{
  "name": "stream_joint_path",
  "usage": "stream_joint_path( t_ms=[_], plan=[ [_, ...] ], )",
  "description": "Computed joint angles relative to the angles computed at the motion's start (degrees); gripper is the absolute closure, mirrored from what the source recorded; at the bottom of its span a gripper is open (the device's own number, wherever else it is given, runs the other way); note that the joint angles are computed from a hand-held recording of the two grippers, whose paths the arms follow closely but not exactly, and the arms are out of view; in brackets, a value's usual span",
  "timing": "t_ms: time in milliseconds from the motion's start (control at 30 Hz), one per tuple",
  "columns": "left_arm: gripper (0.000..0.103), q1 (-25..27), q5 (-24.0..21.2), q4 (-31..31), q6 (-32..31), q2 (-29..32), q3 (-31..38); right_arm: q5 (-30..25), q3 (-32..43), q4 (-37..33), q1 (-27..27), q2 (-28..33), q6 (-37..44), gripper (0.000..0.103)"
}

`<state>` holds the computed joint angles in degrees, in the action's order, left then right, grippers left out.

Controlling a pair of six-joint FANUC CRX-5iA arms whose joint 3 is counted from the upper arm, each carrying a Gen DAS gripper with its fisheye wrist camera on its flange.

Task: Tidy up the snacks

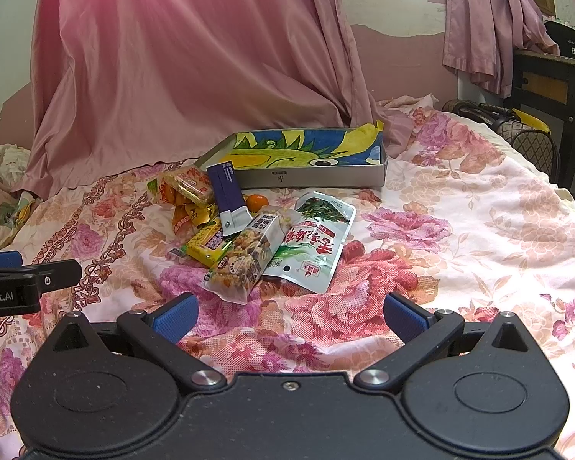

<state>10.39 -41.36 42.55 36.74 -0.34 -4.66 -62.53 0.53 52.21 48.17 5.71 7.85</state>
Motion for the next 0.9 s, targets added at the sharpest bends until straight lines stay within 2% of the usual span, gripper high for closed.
stream_joint_path(
  t_ms=[900],
  plan=[
    [0.000, 0.3, -2.7, -2.6, 2.4, 2.0, 2.9, 0.4, 0.6, -0.5, -0.4, 0.9, 0.5, 0.001]
  ],
)
